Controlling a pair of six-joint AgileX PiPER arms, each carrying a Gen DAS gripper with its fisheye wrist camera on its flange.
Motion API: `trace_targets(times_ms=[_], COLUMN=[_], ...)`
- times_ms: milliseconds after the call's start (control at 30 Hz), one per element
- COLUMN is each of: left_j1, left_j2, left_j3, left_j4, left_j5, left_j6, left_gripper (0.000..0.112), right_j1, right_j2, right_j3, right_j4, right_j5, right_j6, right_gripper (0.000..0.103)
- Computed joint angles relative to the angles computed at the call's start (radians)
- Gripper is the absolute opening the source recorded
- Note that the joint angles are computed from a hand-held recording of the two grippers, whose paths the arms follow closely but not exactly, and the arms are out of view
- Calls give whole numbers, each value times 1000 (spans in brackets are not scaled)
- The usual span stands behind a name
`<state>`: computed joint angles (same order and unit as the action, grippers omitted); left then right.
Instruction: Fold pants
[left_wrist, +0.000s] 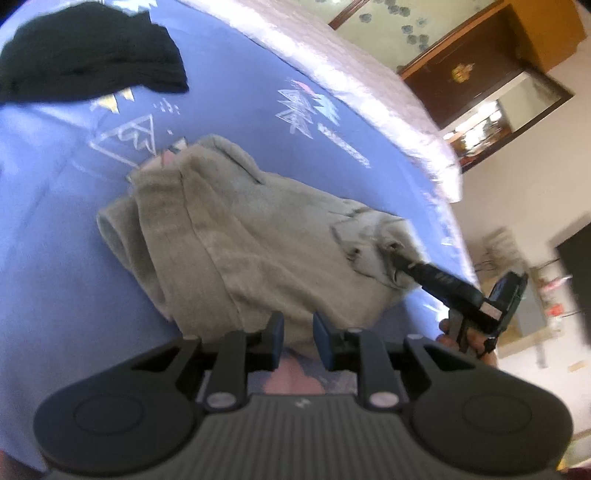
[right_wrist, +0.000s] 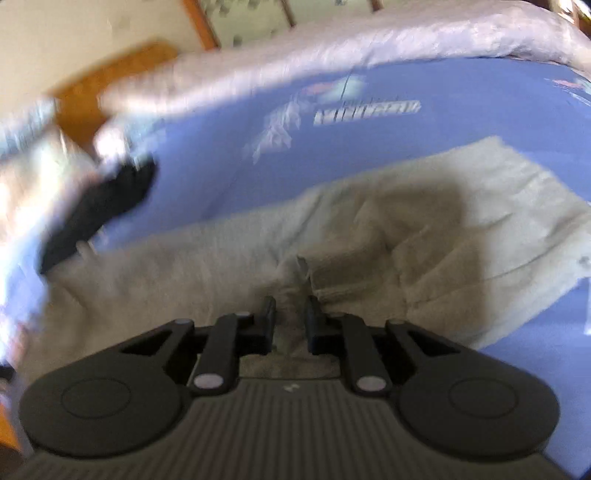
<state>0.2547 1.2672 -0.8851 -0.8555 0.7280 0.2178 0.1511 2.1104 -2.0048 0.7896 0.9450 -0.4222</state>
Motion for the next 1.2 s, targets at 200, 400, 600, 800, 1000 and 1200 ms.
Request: trace_targets(times_ms=[200, 400, 600, 800, 1000, 1200], left_j1=[4, -1, -1, 39, 148, 259], left_j2=[18, 144, 306, 335, 187, 71], left_j3=[120, 152, 91, 22, -50, -14], left_j4=[-182, -443, -596, -442, -213, -128], left_j5=[-24, -118, -185, -129, 28, 166], left_j6=[82, 190, 255, 129, -24, -34], left_gripper=[49, 67, 42, 14, 14, 15], right_j1=[-210, -269, -215, -216, -277, -425], right_j2=[-109, -7, 159, 158, -175, -538], right_j3=[248, 184, -128, -199, 183, 562], right_j4=[84, 128, -42, -123, 71, 103], right_j5=[-181, -142, -104, 0, -101, -50], right_j6=[201, 326, 505, 601, 344, 220], right_gripper=[43, 56, 59, 18, 17, 18])
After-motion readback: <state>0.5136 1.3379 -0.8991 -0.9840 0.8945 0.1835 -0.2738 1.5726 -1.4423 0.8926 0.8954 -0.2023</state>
